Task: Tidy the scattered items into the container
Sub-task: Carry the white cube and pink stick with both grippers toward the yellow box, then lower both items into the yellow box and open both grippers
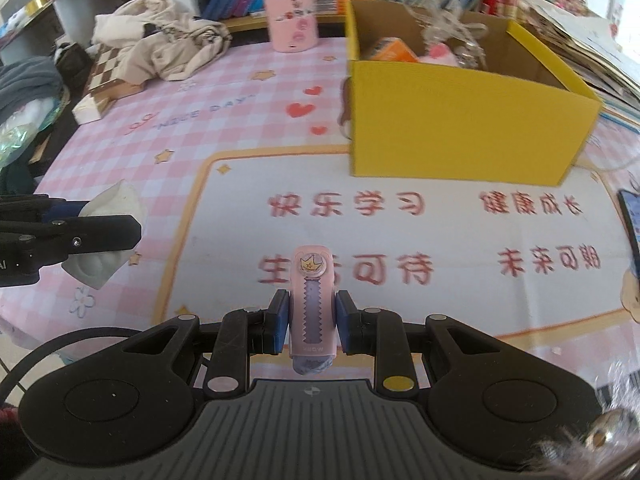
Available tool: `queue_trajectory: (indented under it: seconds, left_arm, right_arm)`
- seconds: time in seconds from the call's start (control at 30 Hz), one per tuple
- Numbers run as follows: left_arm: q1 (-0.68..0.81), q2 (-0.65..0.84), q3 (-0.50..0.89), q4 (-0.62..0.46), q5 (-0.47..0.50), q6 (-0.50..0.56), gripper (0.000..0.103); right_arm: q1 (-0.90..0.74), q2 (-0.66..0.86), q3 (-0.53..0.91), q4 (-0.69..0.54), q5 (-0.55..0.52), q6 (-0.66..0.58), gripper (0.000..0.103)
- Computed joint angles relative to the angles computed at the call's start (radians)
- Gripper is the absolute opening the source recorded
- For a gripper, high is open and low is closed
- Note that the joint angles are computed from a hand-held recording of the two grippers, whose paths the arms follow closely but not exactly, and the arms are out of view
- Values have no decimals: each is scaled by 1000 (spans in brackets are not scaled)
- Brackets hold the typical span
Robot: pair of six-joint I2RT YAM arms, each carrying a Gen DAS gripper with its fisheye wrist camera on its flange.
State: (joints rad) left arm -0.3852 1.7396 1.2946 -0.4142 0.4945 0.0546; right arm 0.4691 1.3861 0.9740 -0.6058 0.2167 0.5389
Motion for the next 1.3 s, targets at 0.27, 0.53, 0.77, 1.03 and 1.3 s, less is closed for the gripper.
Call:
queue_trajectory:
  seconds: [0.27, 0.53, 0.77, 1.03, 1.3]
  left_arm:
    - [-93, 58, 69, -7, -24, -26, 39]
    - [-179, 157, 185, -39, -43, -59, 38]
    - [-244, 257, 320, -82, -71, -80, 38]
    - [-304, 369, 486, -136, -106, -94, 38]
    - [-354, 450, 622, -144, -143, -108, 38]
  right_arm:
    - [-90, -92, -67, -32, -13, -34, 23]
    - [-233, -150, -112, -54, -81, -122, 23]
    - [-370, -161, -126, -54, -154, -224, 23]
    - [-524, -122, -107, -37, -240, -355, 23]
    - [-654, -89, -64, -30, -322, -495, 23]
